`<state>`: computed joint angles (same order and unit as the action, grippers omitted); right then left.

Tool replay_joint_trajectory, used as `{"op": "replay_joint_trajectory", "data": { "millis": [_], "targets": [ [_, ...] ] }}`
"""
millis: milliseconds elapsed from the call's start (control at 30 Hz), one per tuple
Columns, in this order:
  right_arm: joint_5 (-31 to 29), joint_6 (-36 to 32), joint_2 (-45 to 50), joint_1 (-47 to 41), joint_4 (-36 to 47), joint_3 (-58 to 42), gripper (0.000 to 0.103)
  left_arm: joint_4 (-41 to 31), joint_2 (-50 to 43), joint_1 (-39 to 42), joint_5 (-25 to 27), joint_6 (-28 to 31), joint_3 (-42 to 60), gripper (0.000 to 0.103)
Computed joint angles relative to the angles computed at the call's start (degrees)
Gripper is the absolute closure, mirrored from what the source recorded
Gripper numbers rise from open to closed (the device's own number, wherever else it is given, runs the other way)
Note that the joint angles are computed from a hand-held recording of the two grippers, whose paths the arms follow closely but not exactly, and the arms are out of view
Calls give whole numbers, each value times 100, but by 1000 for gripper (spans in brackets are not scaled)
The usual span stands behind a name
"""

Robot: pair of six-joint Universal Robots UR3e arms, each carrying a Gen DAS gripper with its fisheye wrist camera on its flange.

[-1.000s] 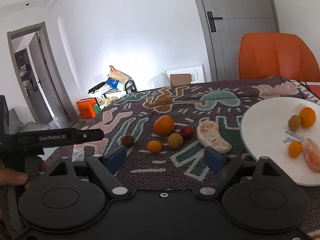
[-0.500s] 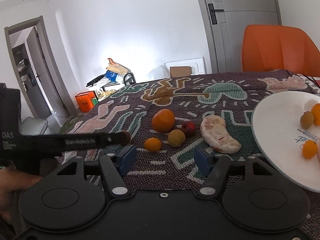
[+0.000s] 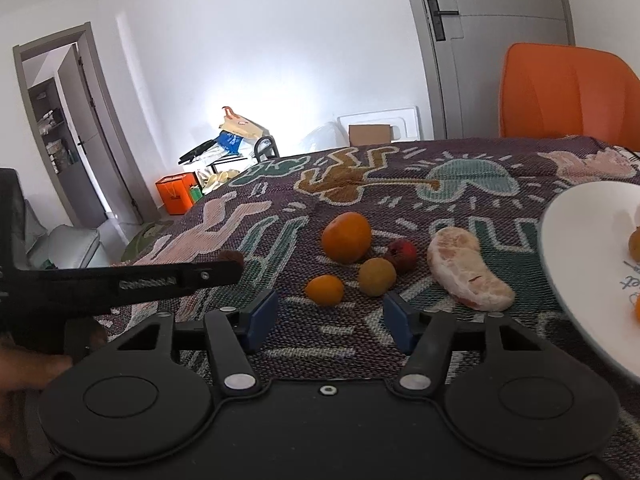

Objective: Organize fruits
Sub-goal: 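Grasp a dark brown fruit with the left gripper while the right gripper grasps a small orange, then carry the brown fruit and small orange in both grippers to the plate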

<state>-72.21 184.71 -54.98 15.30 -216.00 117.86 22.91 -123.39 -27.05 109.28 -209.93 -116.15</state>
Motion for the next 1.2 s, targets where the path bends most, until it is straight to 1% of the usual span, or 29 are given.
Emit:
{"op": "replay_joint_trajectory", "data": {
  "millis": [100, 167, 367, 500, 633, 700, 767, 800, 833, 933, 1200],
  "targets": [
    [68, 27, 101, -1, 16, -99, 47, 118, 167, 27, 72, -45, -274, 84],
    [147, 59, 164, -29, 92, -173, 51, 225, 261, 36, 133, -120, -460, 84],
    [242, 62, 281, -16, 457, -516, 58, 492, 397, 113, 140, -257, -849, 84],
    [51, 26, 384, 141, 745, -842, 58, 660, 477, 178, 137, -301, -1072, 84],
    [-320, 54, 494, 310, 961, -1163, 59, 720, 560, 203, 155, -314, -1214, 84],
    [-383, 64, 539, 337, 1057, -1302, 64, 722, 594, 199, 173, -337, -1248, 84],
    [-432, 26, 549, 343, 1155, -1374, 78, 689, 602, 171, 184, -348, -1217, 84],
    [-400, 20, 526, 323, 1171, -1355, 78, 680, 609, 150, 189, -345, -1206, 84],
    [-358, 14, 483, 299, 1144, -1287, 81, 679, 609, 118, 202, -348, -1180, 84],
    [-343, -53, 305, 260, 915, -947, 81, 679, 599, 0, 224, -326, -1097, 84],
    [-115, -38, -269, -75, 1, 254, 81, 112, 483, -438, 390, -278, -415, 84]
  ]
}}
